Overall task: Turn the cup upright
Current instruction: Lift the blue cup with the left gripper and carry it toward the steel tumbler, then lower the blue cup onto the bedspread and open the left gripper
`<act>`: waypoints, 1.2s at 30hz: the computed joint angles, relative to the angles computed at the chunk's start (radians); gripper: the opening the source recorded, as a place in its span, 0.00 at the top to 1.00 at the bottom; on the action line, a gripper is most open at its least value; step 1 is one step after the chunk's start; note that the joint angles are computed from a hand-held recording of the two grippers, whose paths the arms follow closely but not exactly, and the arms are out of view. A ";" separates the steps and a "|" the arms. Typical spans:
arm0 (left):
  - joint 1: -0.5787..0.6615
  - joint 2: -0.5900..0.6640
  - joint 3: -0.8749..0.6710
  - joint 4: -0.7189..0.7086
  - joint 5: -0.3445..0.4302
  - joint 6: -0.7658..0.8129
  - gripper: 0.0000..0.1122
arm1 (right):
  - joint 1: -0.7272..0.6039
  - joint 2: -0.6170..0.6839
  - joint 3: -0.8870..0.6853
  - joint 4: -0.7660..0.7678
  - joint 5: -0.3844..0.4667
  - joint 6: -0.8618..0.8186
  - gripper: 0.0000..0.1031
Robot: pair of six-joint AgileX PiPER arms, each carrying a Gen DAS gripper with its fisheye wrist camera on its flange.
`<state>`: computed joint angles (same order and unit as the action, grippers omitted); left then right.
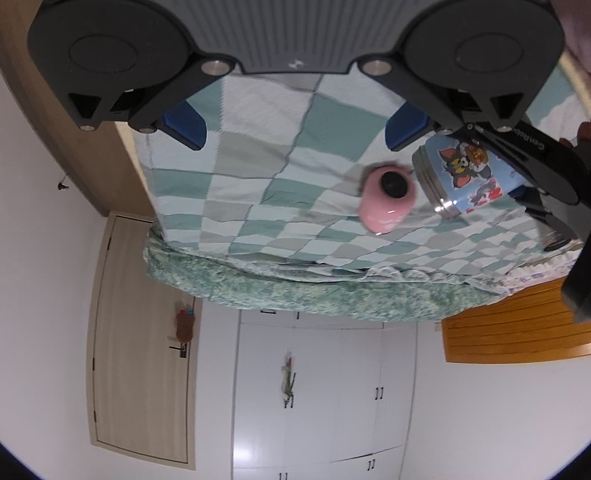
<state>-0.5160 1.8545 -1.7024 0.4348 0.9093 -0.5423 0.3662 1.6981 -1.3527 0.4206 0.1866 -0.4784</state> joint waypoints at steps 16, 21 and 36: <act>-0.014 -0.215 0.396 0.146 -0.050 -0.338 0.25 | 0.126 -0.099 0.136 -0.396 0.033 0.420 0.00; 0.004 -0.225 0.411 0.127 -0.078 -0.323 0.23 | 0.156 -0.101 0.120 -0.529 0.061 0.563 0.00; 0.077 -0.593 0.707 0.216 -0.252 -0.277 0.08 | 0.337 -0.020 -0.059 -0.804 0.203 0.842 0.00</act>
<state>-0.4387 1.2620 -0.9955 0.6504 0.6570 -0.8189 0.7031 1.6783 -1.4115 -0.3838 0.3892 0.3636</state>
